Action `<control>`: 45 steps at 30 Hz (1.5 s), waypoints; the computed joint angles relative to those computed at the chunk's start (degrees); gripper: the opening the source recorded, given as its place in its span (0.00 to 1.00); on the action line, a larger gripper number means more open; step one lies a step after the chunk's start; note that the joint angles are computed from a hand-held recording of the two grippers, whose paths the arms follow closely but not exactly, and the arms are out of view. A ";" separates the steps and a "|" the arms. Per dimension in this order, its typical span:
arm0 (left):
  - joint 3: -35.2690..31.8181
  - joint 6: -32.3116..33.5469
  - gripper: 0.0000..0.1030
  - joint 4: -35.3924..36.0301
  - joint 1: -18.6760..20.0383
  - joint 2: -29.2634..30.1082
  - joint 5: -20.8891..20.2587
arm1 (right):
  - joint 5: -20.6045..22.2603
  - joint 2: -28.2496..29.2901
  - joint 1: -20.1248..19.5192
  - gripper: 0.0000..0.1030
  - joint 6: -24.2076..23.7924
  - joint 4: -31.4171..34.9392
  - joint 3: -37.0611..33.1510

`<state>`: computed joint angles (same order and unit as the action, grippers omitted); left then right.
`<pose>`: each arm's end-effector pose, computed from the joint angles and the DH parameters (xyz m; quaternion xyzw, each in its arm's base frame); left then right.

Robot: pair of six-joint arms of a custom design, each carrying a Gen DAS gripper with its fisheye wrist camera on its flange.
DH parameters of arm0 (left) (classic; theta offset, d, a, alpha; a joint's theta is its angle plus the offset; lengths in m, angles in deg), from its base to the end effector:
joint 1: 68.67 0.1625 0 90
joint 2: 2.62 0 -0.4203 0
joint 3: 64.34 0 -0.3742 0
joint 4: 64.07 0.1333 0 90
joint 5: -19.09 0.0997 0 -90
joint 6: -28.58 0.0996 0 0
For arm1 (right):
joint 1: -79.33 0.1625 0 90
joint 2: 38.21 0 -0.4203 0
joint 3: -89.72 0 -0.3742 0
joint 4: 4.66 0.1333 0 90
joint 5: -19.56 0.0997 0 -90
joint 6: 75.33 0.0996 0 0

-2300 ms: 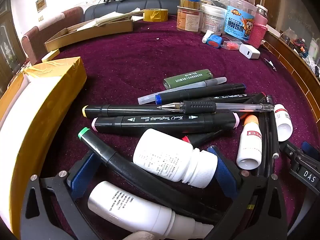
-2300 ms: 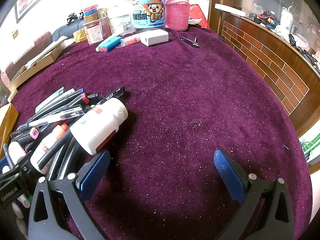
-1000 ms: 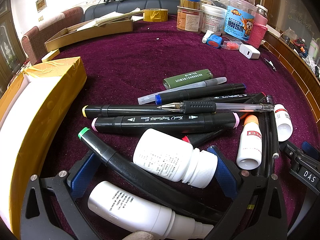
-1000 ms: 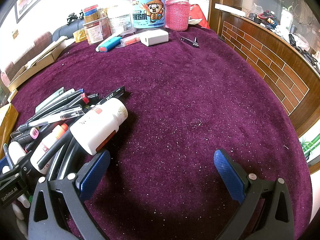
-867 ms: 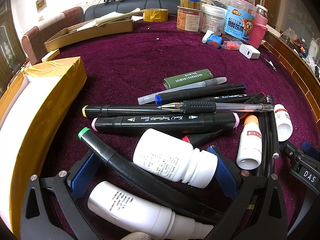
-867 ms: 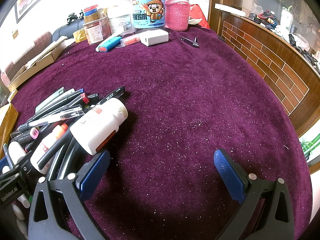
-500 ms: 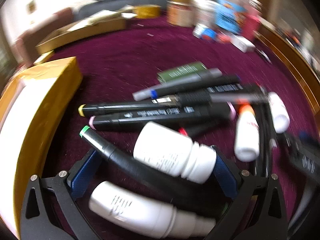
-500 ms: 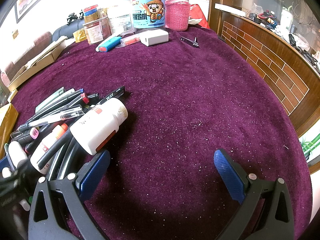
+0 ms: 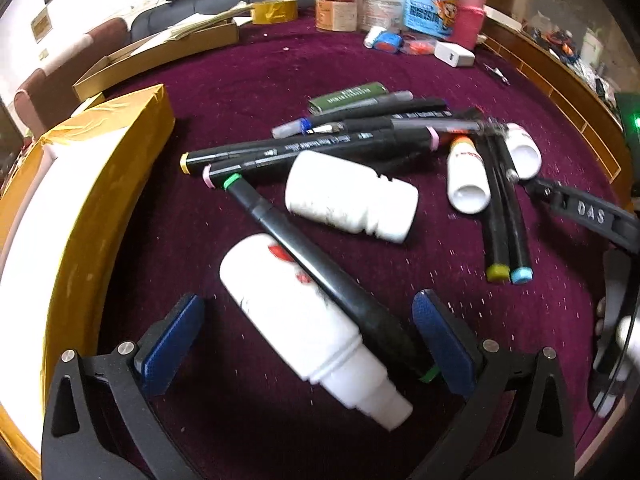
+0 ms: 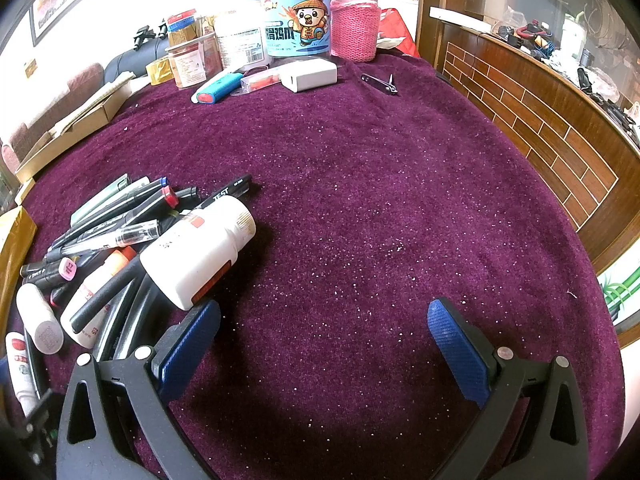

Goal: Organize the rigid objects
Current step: 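Grasp the small white bottle with red label using the left tool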

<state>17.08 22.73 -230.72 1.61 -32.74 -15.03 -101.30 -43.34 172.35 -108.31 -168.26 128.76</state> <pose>-0.0370 -0.7426 0.0736 0.0020 0.8680 -0.2902 0.4029 0.1274 -0.8550 -0.0108 0.1943 -0.8902 0.2514 0.3263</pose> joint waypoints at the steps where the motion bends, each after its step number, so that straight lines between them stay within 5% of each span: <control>1: 0.22 0.43 1.00 1.74 0.29 -0.87 -1.62 | 0.77 -0.42 -0.13 0.99 -0.23 0.74 0.41; 4: 3.00 1.82 1.00 3.14 0.81 -3.89 -6.05 | 3.57 -3.36 -0.42 0.99 1.73 5.16 3.34; 7: 7.28 3.65 1.00 -3.75 0.61 -5.06 -7.08 | 7.90 -5.76 -1.56 0.99 3.90 4.80 6.67; 9: 7.81 5.22 1.00 -5.64 -0.05 -4.06 -4.40 | 5.97 -5.10 -1.10 0.99 4.26 5.12 5.98; 12: 8.21 2.50 1.00 -2.80 -0.38 -4.86 -4.21 | -2.94 -0.71 0.94 0.99 1.36 5.91 0.37; 17: 13.27 -0.07 0.91 -4.97 0.45 -10.17 -11.99 | -0.05 -2.76 0.40 0.99 5.05 1.64 4.53; 23: 14.64 -2.21 0.90 -5.49 0.20 -10.99 -11.60 | 4.53 -5.13 -0.56 0.99 6.91 -0.16 8.18; 25: 12.78 -2.72 0.79 -4.76 0.62 -10.03 -12.04 | 4.73 -5.16 -0.55 0.99 7.04 -0.22 8.25; 27: 10.31 -1.30 0.47 -4.85 1.24 -8.81 -13.18 | 5.20 -5.29 -0.65 0.99 7.11 -0.39 8.49; 30: 8.82 -2.40 0.29 -3.80 2.25 -9.23 -17.30 | 6.87 -6.23 -1.10 0.99 7.48 -1.12 9.96; 40: 8.41 -0.19 0.31 -6.81 2.07 -8.13 -12.83 | 7.51 -6.53 -1.20 0.99 7.82 -1.57 10.49; 45: 7.60 3.41 0.42 -10.61 2.16 -6.70 -11.28 | 6.69 -6.25 -1.05 0.99 7.59 -1.88 10.30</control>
<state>24.68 26.13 -241.33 3.76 -39.44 -26.32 -94.61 -49.59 171.30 -100.72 -170.14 139.06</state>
